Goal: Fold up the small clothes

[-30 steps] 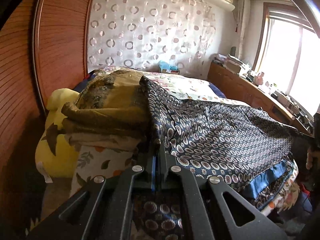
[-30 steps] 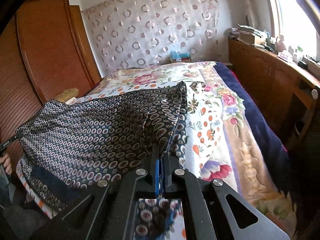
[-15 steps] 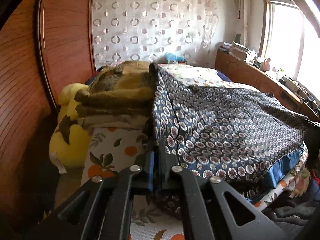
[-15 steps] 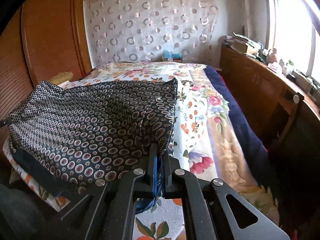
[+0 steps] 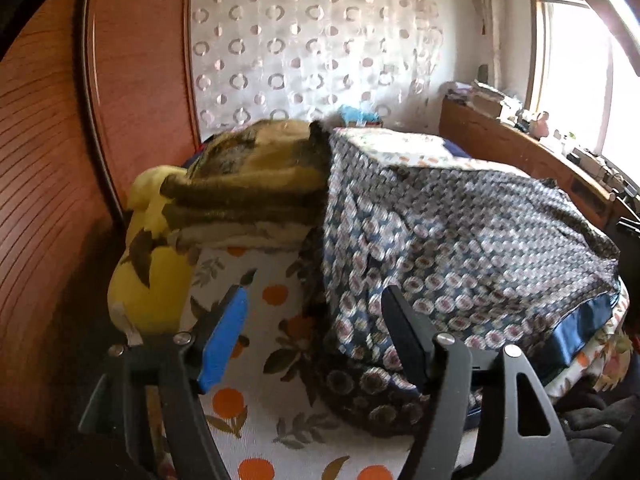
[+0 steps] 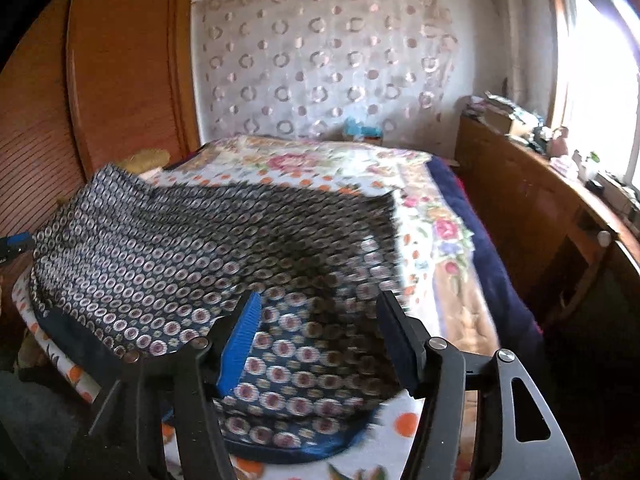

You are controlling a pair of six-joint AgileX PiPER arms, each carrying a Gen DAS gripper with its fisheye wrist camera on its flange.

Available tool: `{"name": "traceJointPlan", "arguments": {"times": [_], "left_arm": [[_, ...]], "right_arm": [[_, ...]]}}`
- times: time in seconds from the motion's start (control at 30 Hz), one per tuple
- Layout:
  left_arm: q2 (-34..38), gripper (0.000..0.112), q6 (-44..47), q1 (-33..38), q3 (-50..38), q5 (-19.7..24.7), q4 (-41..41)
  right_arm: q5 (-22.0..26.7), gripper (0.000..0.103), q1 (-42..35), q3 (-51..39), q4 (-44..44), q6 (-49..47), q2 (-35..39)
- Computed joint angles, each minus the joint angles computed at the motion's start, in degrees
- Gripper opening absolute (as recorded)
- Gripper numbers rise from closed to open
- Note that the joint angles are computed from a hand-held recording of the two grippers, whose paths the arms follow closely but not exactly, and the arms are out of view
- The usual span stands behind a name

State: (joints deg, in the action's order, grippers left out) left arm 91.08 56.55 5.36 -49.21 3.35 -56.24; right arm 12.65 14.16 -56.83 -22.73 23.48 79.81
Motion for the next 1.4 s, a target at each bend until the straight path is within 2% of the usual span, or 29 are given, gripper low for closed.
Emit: {"name": "traceJointPlan", "arguments": {"times": [0.07, 0.17, 0.3, 0.4, 0.53, 0.67, 0.77, 0.87, 1.03, 1.13, 1.23, 1.4], "left_arm": [[0.89, 0.07, -0.43, 0.35, 0.43, 0.42, 0.32], [1.61, 0.07, -4.66, -0.02, 1.31, 0.18, 4.64], [2.25, 0.07, 4.22, -0.02, 2.41, 0.39, -4.21], [2.41, 0.07, 5.73, 0.05, 2.48, 0.63, -5.77], [2.67, 0.07, 5.3, -0.24, 2.3, 0.74, -5.61], [3.24, 0.07, 9.83, -0.28, 2.12, 1.14, -10.53], [3.49, 0.07, 9.33, -0.29, 2.0, 1.72, -10.29], [3.64, 0.069, 16.72, -0.12, 2.12, 2.51, -17.83], [3.72, 0.06, 23.48, 0.62, 2.19, 3.39, -25.24], [3.78, 0.051, 23.82, 1.54, 2.0, 4.97, -25.8], [3.82, 0.044, 24.86, 1.88, 2.02, 6.03, -26.95], [3.97, 0.035, 23.28, 1.13, 1.76, 5.8, -25.51]], "right_arm": [[0.41, 0.062, 1.26, -2.48, 2.3, -2.26, 3.78], [0.98, 0.062, 2.63, -6.9, 11.8, -12.24, 10.05], [3.69, 0.062, 4.28, -13.9, 17.61, -18.52, 17.04], [5.24, 0.062, 4.97, -17.61, 19.69, -20.96, 20.35], [6.16, 0.062, 5.65, -20.12, 17.18, -19.49, 23.31], [3.44, 0.067, 6.69, -18.84, 11.52, -13.37, 23.91], [2.47, 0.072, 7.34, -17.6, 7.04, -9.44, 23.63], [2.64, 0.08, 6.96, -17.74, 10.01, -11.99, 23.96], [5.74, 0.088, 7.14, -18.58, 10.73, -11.93, 23.14], [7.43, 0.09, 7.1, -19.21, 11.02, -11.89, 22.9], [9.18, 0.092, 7.79, -20.07, 7.11, -6.46, 22.99], [6.11, 0.095, 8.58, -16.32, 2.57, -1.83, 21.3]]}}
